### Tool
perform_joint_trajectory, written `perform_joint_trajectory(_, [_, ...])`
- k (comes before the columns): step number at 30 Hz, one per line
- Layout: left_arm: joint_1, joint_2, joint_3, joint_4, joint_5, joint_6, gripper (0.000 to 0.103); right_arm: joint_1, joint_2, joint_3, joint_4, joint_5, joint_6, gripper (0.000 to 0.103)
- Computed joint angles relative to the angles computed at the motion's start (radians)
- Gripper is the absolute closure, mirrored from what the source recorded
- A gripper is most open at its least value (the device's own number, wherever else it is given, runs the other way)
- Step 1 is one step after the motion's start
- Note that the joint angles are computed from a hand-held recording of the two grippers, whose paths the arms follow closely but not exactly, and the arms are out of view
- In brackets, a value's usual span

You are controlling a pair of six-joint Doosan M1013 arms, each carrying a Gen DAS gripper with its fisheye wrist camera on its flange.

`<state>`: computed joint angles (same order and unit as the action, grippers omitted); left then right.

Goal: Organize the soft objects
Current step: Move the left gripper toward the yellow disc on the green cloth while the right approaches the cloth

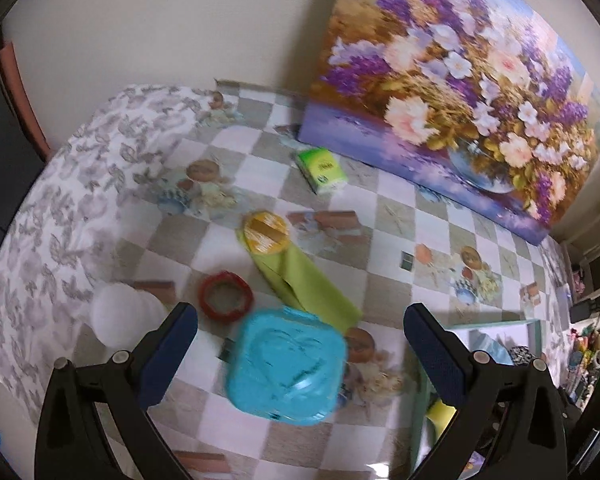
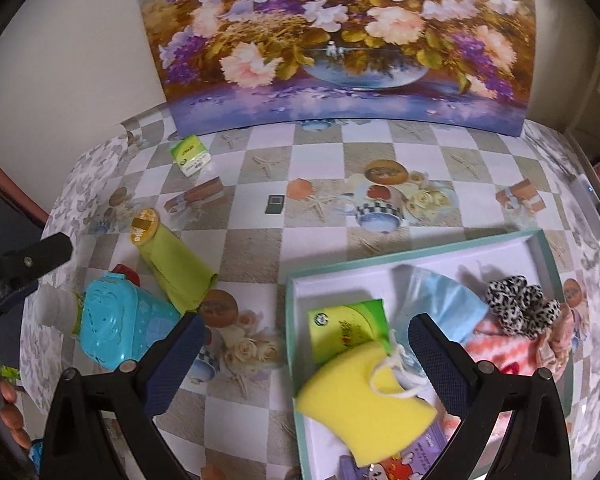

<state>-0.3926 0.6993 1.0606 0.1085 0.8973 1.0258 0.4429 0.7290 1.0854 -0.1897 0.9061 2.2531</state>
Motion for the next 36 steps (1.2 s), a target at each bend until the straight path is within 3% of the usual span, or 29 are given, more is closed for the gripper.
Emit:
perform_joint_trajectory(5, [0.024,0.005,0.003,-0.046,-0.025,0.040,0.000,-0.001,0.023,-0.031,0.029,-0.025,-0.028,0.000])
perform_joint_trajectory(12, [0.063,0.052,-0.054,-0.104,0.022,0.128,0.000,0.003,0.078,-0.114,0.081,-0.026,-0.116,0.000])
perform_joint_trajectory(20, [0.105,0.150,-0.211,-0.227,0.221,0.274,0.000,0.001,0.155,-0.215,0.206,0.010,-0.241,0.000])
perform_joint_trajectory(27, [0.122,0.239,-0.362,-0.236,0.369,0.239,0.000,-0.014,0.212,-0.299,0.338,0.051,-0.316,0.003])
perform_joint_trajectory(30, [0.130,0.279,-0.421,-0.275,0.427,0.219,0.001,-0.017,0.251,-0.369,0.334,0.106,-0.324,0.008])
perform_joint_trajectory(32, [0.126,0.308,-0.471,-0.256,0.468,0.201,0.001,-0.021,0.283,-0.423,0.348,0.153,-0.337,0.016])
perform_joint_trajectory(36, [0.119,0.357,-0.555,-0.229,0.523,0.182,0.001,-0.023,0.333,-0.505,0.357,0.235,-0.373,0.023])
